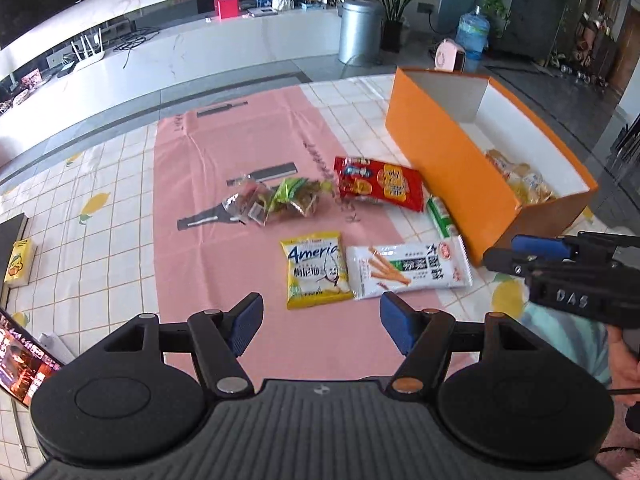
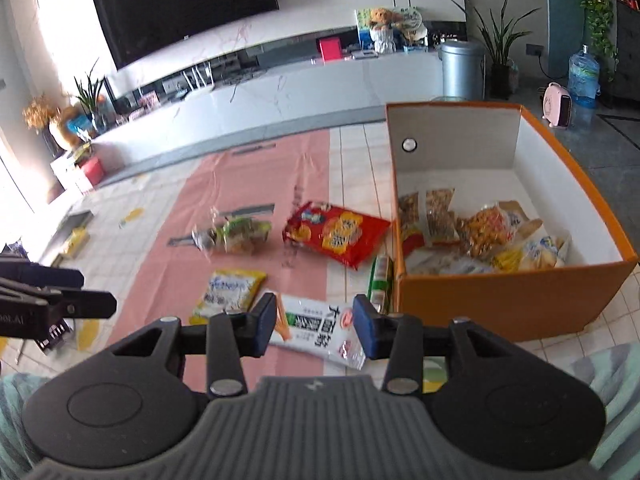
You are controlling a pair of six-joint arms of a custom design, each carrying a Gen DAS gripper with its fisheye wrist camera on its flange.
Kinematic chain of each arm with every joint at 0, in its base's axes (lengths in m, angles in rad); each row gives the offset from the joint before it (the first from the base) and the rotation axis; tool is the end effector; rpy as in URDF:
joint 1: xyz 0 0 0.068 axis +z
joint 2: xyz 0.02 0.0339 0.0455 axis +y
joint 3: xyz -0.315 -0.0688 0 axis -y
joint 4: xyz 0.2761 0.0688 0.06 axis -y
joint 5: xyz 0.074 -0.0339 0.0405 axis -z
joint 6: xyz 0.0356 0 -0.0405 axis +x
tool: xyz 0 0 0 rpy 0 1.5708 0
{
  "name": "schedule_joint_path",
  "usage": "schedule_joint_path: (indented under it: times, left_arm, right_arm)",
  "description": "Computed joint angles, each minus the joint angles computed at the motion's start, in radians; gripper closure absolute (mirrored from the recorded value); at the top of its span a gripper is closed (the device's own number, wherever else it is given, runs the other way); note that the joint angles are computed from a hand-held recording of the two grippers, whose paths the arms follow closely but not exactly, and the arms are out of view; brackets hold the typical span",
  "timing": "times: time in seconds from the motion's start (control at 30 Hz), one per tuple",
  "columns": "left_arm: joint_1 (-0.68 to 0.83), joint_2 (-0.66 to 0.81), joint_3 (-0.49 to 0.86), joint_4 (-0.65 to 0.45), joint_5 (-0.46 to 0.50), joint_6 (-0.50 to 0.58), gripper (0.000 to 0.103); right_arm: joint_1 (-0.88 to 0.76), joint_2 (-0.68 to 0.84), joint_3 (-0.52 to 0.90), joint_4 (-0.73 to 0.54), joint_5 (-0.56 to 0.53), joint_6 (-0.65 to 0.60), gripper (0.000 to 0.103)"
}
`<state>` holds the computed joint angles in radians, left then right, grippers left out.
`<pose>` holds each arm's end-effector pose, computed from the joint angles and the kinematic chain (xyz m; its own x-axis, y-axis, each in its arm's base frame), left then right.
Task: Organize snacks
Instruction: 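Move both open tools back over the snacks on the pink placemat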
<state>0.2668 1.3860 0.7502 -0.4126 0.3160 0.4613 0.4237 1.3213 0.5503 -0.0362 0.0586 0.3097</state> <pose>0.2669 0.0615 0.2140 -0.7936 0.2217 -0.5667 0.2816 0.9593 -0.0191 0.2359 0.1041 0.1903 -0.7410 -0.0004 -0.6715 -0.1551 0.9731 0.1705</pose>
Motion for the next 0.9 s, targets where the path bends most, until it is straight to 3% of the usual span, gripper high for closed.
schedule_joint_path:
  times: [0.1, 0.33, 0.47, 0.77, 0.9]
  left_arm:
    - [-0.019, 0.041, 0.006, 0.019, -0.034, 0.023, 0.024]
    - [-0.029, 0.152, 0.074, 0.016, -0.066, 0.071, 0.024]
    - [-0.038, 0.224, 0.112, 0.019, -0.081, 0.079, 0.024]
    - [-0.062, 0.341, 0.169, 0.019, -0.119, 0.080, 0.024]
    - [-0.075, 0.380, 0.184, 0.011, -0.127, 0.072, 0.024]
  right_arm:
    - [0.036, 0.092, 0.002, 0.023, 0.039, 0.005, 0.070]
    - [0.021, 0.293, 0.045, 0.074, 0.064, -0.052, 0.071]
    - [0.026, 0.359, 0.064, 0.118, 0.044, -0.077, 0.088]
    - [0.036, 0.464, 0.136, 0.191, 0.025, -0.155, 0.089]
    - [0.036, 0.435, 0.147, 0.151, 0.016, -0.168, 0.087]
